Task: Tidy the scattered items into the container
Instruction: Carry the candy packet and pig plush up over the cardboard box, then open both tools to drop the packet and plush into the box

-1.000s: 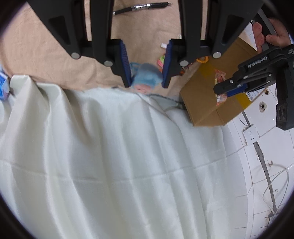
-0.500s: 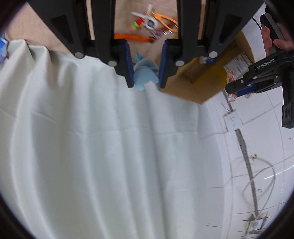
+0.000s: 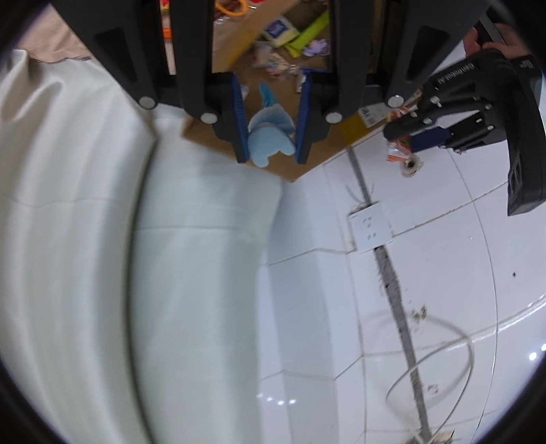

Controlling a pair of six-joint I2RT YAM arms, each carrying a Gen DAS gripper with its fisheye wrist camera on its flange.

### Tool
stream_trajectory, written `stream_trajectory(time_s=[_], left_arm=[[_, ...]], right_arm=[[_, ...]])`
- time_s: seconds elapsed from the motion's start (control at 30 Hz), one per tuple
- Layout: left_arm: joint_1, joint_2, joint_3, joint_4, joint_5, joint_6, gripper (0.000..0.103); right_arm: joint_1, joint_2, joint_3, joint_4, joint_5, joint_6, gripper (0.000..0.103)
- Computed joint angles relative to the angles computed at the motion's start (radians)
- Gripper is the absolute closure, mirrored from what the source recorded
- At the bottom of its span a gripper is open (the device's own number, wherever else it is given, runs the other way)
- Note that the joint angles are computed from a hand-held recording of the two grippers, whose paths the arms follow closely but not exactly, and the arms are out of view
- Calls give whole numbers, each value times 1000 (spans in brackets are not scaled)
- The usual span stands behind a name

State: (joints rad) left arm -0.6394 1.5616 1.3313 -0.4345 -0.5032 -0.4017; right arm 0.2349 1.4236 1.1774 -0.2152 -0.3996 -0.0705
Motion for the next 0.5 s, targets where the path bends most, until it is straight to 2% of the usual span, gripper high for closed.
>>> stream_trajectory(time_s=[0.17,0.37,0.5], left_arm=[[32,50,-27,24,56,-18,70],[45,98,-69,59,73,-31,70],[54,147,-44,34,96,-45,69]], right_arm=[[60,87,7,3,33,-15,73],[98,190,-6,11,59,-24,73],[105,244,-9,5,53,-38,72]])
